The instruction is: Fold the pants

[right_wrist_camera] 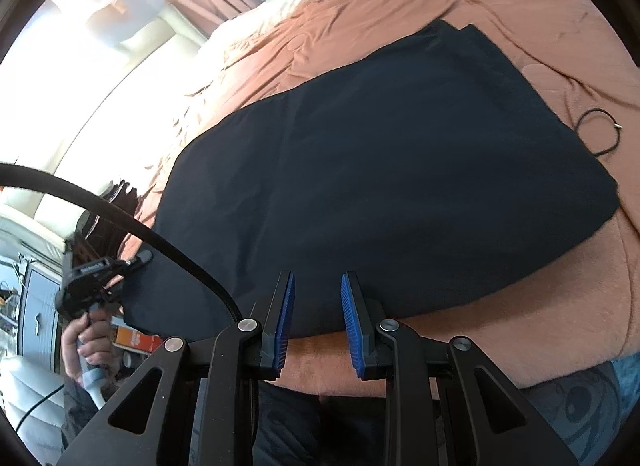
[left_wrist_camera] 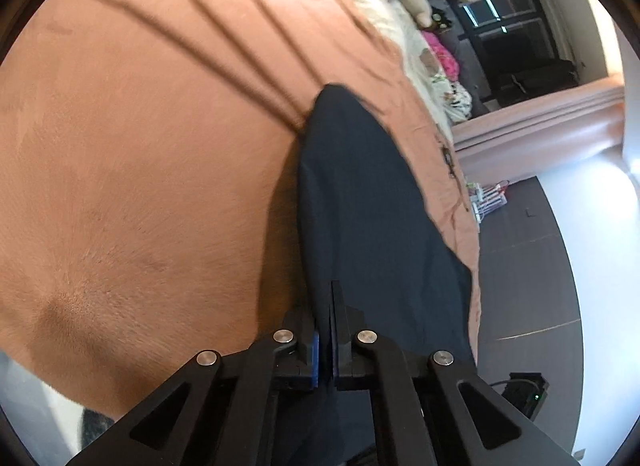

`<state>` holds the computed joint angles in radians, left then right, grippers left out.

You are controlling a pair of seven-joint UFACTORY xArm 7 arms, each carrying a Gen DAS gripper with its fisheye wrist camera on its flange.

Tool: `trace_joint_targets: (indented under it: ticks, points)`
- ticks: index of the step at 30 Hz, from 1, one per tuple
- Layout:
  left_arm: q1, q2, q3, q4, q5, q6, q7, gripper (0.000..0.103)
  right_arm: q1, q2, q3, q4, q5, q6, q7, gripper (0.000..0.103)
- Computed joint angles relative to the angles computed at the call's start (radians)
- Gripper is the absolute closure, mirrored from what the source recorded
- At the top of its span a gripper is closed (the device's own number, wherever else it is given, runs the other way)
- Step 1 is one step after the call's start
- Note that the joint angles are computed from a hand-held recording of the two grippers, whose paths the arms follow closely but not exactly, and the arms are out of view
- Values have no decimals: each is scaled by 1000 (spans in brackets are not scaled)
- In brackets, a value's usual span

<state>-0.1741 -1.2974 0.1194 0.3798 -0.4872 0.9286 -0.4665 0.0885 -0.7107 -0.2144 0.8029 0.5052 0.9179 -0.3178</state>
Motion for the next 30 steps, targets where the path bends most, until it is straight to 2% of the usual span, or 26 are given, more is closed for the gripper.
trace_joint_targets:
  ticks: [8, 20, 30]
  points:
    - [-56, 115, -72, 173, 18, -15, -10, 100, 1, -36, -23, -15, 24, -6, -1, 81]
    - [-144, 353, -170, 414, 49, -62, -37, 100, -56, -105, -138, -9, 46, 23, -38, 81]
    - [-228, 585, -230, 630, 56, -98, -7, 100, -128, -132, -228, 4, 41, 37, -51, 81]
